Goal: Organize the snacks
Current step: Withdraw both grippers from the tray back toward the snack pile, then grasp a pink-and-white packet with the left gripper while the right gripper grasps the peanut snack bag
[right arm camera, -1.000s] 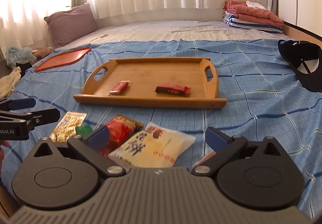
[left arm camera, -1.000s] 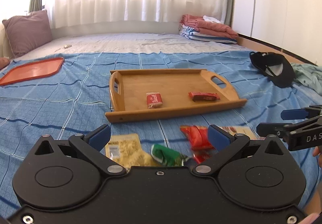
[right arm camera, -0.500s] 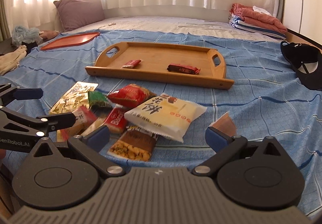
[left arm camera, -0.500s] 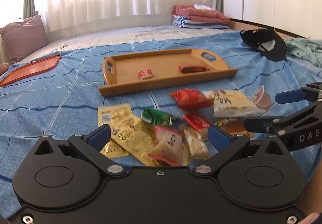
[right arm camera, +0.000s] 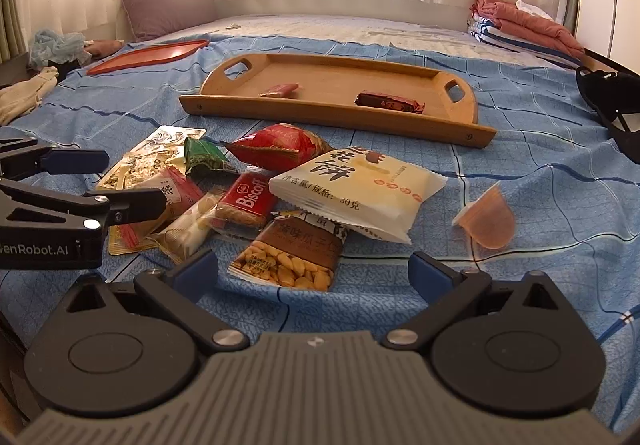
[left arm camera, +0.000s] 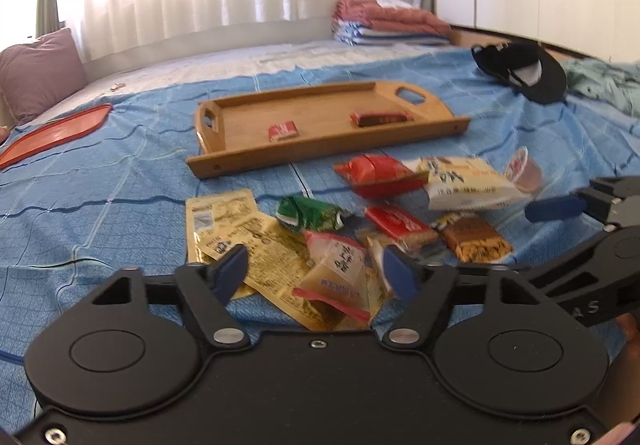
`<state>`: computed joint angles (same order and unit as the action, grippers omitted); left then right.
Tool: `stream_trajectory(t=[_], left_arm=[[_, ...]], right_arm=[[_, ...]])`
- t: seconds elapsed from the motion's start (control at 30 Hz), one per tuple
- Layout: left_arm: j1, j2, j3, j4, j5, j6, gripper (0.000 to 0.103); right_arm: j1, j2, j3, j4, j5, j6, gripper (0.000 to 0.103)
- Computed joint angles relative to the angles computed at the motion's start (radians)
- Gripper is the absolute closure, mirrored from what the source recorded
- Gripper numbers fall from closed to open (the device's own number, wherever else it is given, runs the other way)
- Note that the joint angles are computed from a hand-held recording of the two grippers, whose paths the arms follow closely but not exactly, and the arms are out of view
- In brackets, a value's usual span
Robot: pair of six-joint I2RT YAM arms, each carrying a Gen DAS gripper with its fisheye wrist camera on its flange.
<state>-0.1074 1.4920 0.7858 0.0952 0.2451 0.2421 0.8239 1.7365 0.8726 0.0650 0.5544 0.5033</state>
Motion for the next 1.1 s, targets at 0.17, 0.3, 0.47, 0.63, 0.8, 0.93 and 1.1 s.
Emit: stream_trajectory(t=[0.17,0.3,0.47,0.63,0.8,0.93,1.1], left_arm=[[-0.009,0.036,0.015,-0.013,-0.015,0.008,0.048],[-0.015,0.048,-0.005,0.040,-0.032,-0.010,0.048],[-0.027,0.072,-0.014,0.095,-0.055,-0.024,0.045],[-0.031,0.083,-0.009,0.105,-0.058,-0.025,0.044],[-0.044,0.077,-0.003,0.084,-0.068,0.012,0.057],[-0.052,0.062,-0.018,0.091,-0.062,0.038,0.066],[-0.042,0.048,-0.018,0.070,-0.039,0.029,0.070]], right_arm=[[0.003,0.057,0.016,0.031,0.016,0.020,0.000],[0.001,0.076,0.004,0.077,0.020,0.032,0.000],[-0.011,0.071,0.000,0.076,-0.009,0.022,0.000],[-0.017,0.075,0.004,0.080,-0.033,0.003,0.000],[-0.010,0.082,-0.009,0.113,-0.017,-0.010,0.000],[-0.003,0.084,-0.022,0.141,-0.002,-0.018,0.000],[-0.003,0.076,-0.026,0.143,0.000,-0.017,0.000]])
